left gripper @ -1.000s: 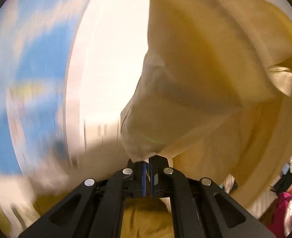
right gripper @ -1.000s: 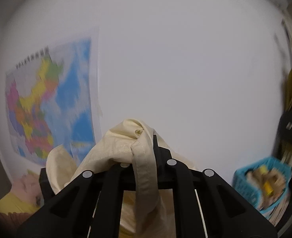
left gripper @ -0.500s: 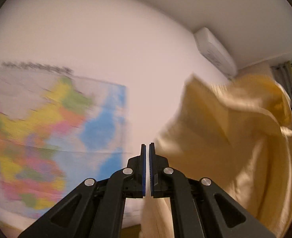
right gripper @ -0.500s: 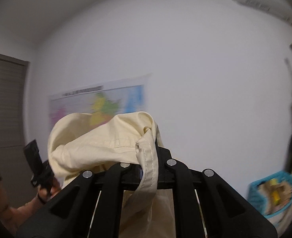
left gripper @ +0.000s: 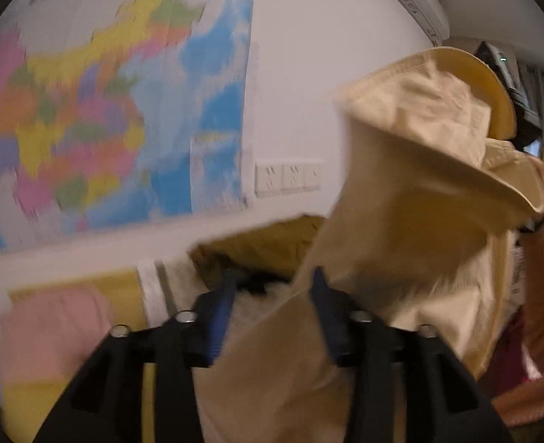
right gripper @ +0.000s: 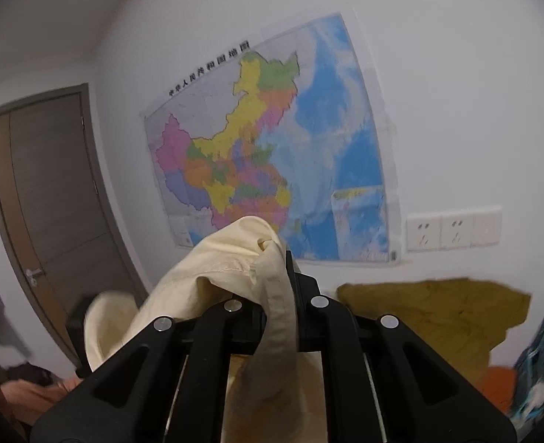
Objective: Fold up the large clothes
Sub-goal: 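Lift the cream jacket with the right gripper while the left gripper grasps another edge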
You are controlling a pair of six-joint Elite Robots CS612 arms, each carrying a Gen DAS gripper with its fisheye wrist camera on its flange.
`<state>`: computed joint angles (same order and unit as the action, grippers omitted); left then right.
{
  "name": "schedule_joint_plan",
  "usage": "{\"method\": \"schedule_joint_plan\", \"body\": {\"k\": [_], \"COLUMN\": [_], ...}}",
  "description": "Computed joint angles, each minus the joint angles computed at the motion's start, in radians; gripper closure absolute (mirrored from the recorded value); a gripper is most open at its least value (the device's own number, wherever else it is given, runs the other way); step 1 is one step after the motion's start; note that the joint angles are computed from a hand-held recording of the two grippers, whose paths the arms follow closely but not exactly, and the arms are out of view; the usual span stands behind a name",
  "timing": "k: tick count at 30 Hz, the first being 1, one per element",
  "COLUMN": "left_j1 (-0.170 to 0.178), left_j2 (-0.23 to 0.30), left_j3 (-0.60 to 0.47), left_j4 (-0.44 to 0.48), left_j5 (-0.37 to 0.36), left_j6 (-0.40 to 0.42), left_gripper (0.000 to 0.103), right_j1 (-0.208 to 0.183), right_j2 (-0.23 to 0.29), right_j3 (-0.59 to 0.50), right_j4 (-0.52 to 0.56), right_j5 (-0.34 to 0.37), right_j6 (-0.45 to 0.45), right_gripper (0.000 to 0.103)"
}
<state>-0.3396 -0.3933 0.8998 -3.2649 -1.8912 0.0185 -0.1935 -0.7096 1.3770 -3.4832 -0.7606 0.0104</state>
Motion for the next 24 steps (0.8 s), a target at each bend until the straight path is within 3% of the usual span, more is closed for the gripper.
{"method": "schedule_joint_plan", "body": {"k": [3,5,6,8,10,13,16,19,21,23,24], "left_j1": [0.031,0.049,0.051,0.047,0.037,0.027,-0.005,-0.027,-0.03,-0.027,-0.026], "left_j2": [-0.001,0.008,0.01,0.003,-0.004,0.005,0.005,0.013,0.031,0.048,0.05], "left_j3": [0.05,0.069,0.081,0.139,0.182,0.18,0.181,0.172,0.143,0.097,0.084], "left_j4": [-0.045,-0.08,-0.112,-0.195,-0.253,-0.204,-0.155,-0.244,-0.295,-0.261,-0.24], "left_j5": [-0.164,-0.292,-0.313,-0.334,-0.294,-0.262,-0.13,-0.086,-0.1,-0.119,-0.104], "left_j6": [-0.067,-0.054,-0.047,-0.005,0.014,0.024,0.093,0.121,0.123,0.125,0.118], "left_gripper": [0.056,0.047,0.043,0.02,0.016,0.014,0.014,0.014,0.026,0.082,0.089], "right_j1": [0.01,0.014,0.015,0.018,0.019,0.023,0.027,0.032,0.034,0.034,0.033], "right_j2": [0.015,0.023,0.028,0.033,0.034,0.043,0.044,0.039,0.036,0.031,0.029], "right_j3": [-0.022,-0.033,-0.038,-0.045,-0.042,-0.056,-0.057,-0.05,-0.047,-0.04,-0.036], "right_j4": [0.03,0.042,0.047,0.058,0.064,0.077,0.086,0.095,0.099,0.097,0.098], "right_j5": [-0.029,-0.034,-0.031,-0.026,-0.025,-0.011,-0.005,-0.011,-0.013,-0.019,-0.018], "right_j6": [0.005,0.017,0.02,0.018,0.011,0.013,0.005,-0.011,-0.016,-0.017,-0.019], "right_gripper": [0.096,0.096,0.096,0.096,0.096,0.096,0.096,0.096,0.096,0.096,0.096]}}
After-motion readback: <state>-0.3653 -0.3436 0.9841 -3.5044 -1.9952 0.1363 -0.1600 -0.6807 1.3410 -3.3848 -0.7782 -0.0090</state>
